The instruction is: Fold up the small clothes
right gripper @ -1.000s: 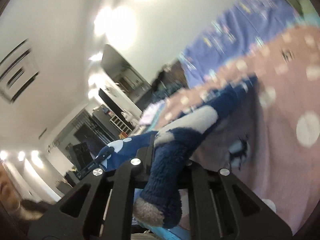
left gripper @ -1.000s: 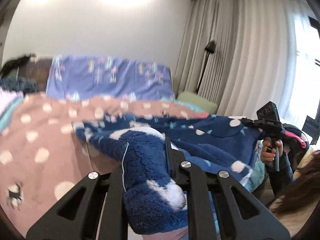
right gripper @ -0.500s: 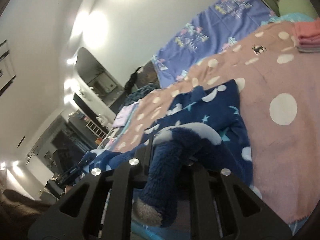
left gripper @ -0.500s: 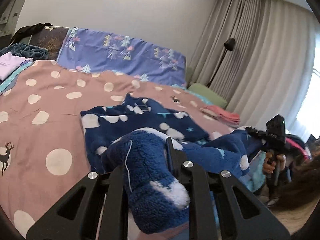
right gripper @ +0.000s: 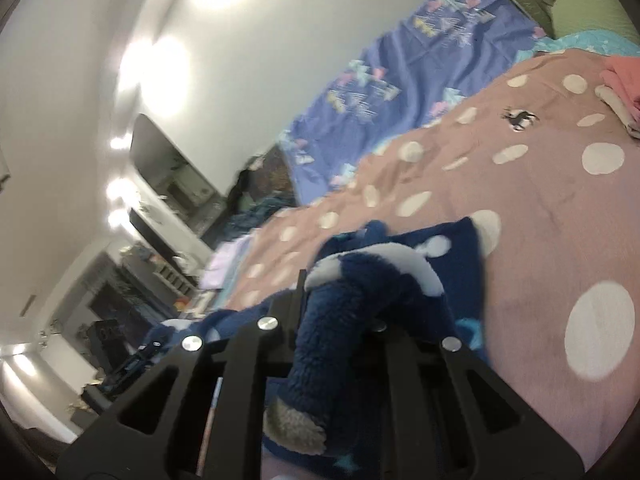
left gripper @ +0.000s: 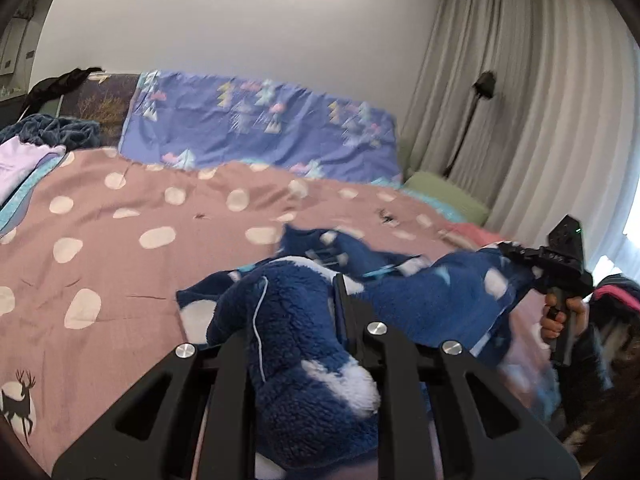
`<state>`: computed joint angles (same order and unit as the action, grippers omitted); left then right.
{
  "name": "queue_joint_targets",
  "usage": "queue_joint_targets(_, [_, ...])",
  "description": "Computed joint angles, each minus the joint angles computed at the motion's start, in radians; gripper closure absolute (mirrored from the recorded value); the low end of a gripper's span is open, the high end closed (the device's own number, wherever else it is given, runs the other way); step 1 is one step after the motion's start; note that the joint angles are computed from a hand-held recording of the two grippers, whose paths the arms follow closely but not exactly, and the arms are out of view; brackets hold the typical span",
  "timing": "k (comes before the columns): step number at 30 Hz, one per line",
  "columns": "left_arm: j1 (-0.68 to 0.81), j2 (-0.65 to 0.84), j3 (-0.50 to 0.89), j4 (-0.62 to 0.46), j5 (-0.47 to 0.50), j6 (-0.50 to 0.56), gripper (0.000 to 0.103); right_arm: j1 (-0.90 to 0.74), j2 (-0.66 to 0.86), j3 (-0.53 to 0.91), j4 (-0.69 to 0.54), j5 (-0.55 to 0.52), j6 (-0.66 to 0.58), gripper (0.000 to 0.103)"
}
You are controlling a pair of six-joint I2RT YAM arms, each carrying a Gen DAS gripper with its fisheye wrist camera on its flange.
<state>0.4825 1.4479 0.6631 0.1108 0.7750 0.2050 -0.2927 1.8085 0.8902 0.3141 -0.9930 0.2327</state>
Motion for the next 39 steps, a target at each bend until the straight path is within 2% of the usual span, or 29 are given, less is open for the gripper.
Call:
queue_joint_targets(3, [-0.088,0.243,0.102,0.008,-0.158,-0.010,0.083,0.070,0.151,0.114,-0.088,0.209,-0.041,0.089])
queue_joint_targets(4, [-0.110,0.312,0.130,0.006,-0.204,-0.011,0.076,0.099,0.206,0.145,-0.112,0.302,-0.051,0.088])
queue_joint_targets(5, [-0.125,0.374,0.138,0.040,-0.235,-0.016,0.076,0.112,0.235,0.159,-0.101,0.332,-0.043,0.088])
queue_joint_targets(6, [-0.120,0.390,0.115,0.105,-0.221,-0.029,0.075,0.115,0.248,0.144,-0.057,0.334,-0.030,0.087])
queue_joint_targets(7, [-0.115,0.388,0.108,0.119,-0.212,-0.030,0.074,0.114,0.247,0.131,-0.029,0.330,-0.024,0.086])
queue_joint_targets(10, [-0.098,0.347,0.128,0.041,-0.200,0.016,0.070,0.096,0.220,0.161,-0.107,0.294,-0.069,0.080])
queue_joint_targets(12, [-0.071,0.294,0.152,-0.038,-0.165,0.034,0.068,0.087,0.200,0.186,-0.172,0.289,-0.096,0.073])
queue_joint_targets(14, [-0.048,0.237,0.151,-0.058,-0.110,0.032,0.067,0.074,0.165,0.189,-0.191,0.264,-0.108,0.071])
queue_joint_targets(15, [-0.042,0.212,0.150,-0.058,-0.089,0.036,0.066,0.069,0.145,0.190,-0.213,0.255,-0.125,0.068])
queue_joint_targets(16, [-0.042,0.179,0.144,-0.061,-0.081,0.043,0.066,0.073,0.126,0.196,-0.245,0.263,-0.147,0.060])
queue_joint_targets(17, [-0.046,0.150,0.146,-0.073,-0.075,0.060,0.065,0.089,0.106,0.220,-0.308,0.300,-0.189,0.056])
queue_joint_targets(18, [-0.051,0.138,0.157,-0.093,-0.069,0.074,0.061,0.099,0.090,0.227,-0.342,0.326,-0.214,0.049])
queue_joint_targets(19, [-0.059,0.131,0.172,-0.129,-0.063,0.101,0.055,0.114,0.077,0.242,-0.384,0.366,-0.249,0.046])
queue_joint_targets(21, [-0.078,0.135,0.176,-0.144,-0.081,0.132,0.048,0.124,0.073,0.243,-0.397,0.389,-0.286,0.044])
queue_joint_targets(24, [-0.124,0.191,0.172,-0.111,-0.201,0.140,0.046,0.128,0.094,0.231,-0.353,0.426,-0.296,0.044])
queue_joint_targets(27, [-0.135,0.281,0.200,-0.100,-0.293,0.092,0.046,0.116,0.173,0.288,-0.393,0.416,-0.236,0.044])
queue_joint_targets(30, [-0.085,0.265,0.196,-0.106,-0.223,0.066,0.046,0.101,0.181,0.296,-0.397,0.400,-0.217,0.044])
queue_joint_targets(33, [-0.043,0.196,0.166,-0.074,-0.198,0.049,0.037,0.092,0.140,0.264,-0.354,0.393,-0.223,0.044])
queue_joint_targets(35, [-0.008,0.184,0.175,-0.090,-0.132,0.034,0.037,0.092,0.132,0.265,-0.362,0.372,-0.233,0.044])
queue_joint_targets(39, [-0.020,0.215,0.189,-0.170,-0.113,0.057,0.037,0.100,0.130,0.263,-0.407,0.345,-0.273,0.044])
